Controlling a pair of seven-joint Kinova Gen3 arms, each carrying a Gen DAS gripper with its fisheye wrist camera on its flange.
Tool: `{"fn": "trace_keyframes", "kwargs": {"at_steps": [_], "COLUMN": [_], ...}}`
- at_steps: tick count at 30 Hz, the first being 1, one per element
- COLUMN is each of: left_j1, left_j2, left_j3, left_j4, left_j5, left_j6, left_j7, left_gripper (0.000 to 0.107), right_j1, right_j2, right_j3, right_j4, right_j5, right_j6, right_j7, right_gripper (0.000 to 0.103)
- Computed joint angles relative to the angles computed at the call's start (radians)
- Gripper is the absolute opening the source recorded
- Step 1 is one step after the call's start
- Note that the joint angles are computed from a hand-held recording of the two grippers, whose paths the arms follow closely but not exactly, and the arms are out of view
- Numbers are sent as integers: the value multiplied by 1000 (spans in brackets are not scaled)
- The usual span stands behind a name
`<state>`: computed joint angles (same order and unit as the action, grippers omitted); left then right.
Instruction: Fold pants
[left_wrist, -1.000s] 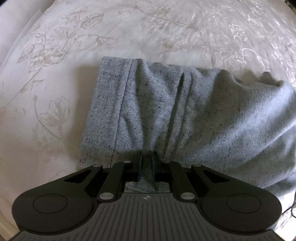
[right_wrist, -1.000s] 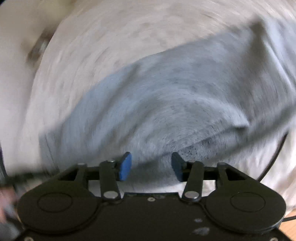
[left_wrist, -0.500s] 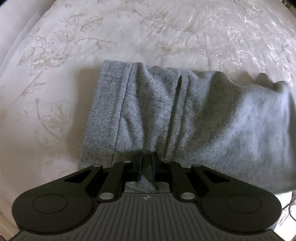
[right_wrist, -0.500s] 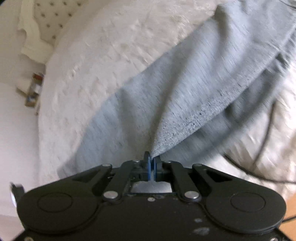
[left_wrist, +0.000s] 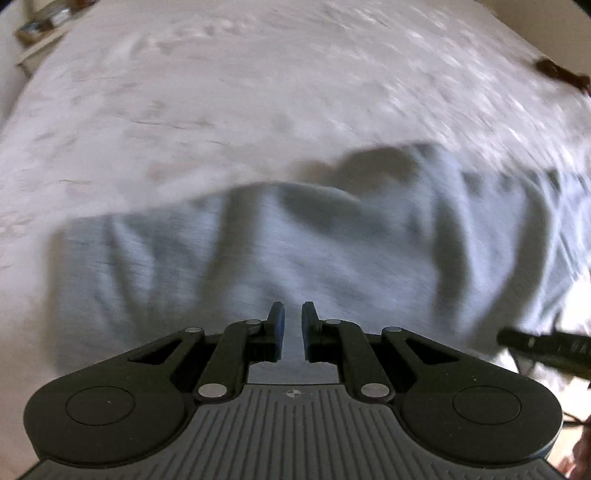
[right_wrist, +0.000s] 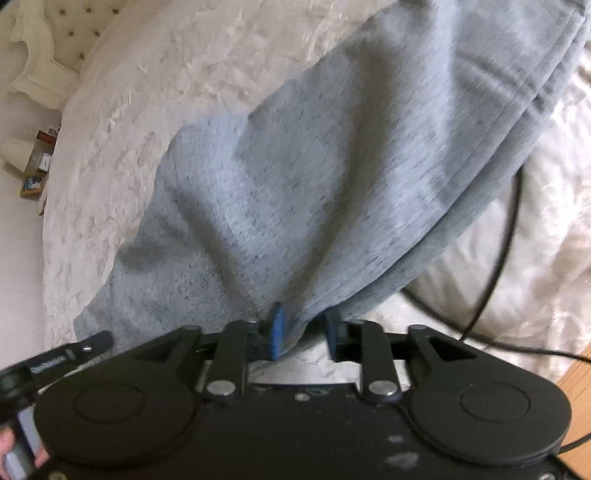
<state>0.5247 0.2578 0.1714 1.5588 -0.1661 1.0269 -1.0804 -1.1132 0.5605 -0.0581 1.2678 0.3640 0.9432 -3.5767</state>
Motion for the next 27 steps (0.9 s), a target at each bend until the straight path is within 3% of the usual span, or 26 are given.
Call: {"fn": "trace_keyframes", "kwargs": {"at_steps": [7,13,19,27], "left_j1": [66,141,190,256], "left_j2": [84,105,156,233], "left_j3": [-3,-24,-32,-50], "left_j4": [-11,-81,-157,-230], "left_j5": [-10,-86,-102,-146], "left_j6": [95,161,202,306], "left_j7": [70,225,387,507], "left_gripper": [11,11,11,11], "right_j1": [-29,41,196,351], "right_j2": [-133,-273,-368,-398], "right_j3": [-11,-33,-62,-124], "right_j4": [122,338,525,626], "right_j5": [107,161,156,127], "right_j6": [161,228,129,-48], "right_j7": [-12,-116,-109,-43], "right_gripper": [35,37,37,37]}}
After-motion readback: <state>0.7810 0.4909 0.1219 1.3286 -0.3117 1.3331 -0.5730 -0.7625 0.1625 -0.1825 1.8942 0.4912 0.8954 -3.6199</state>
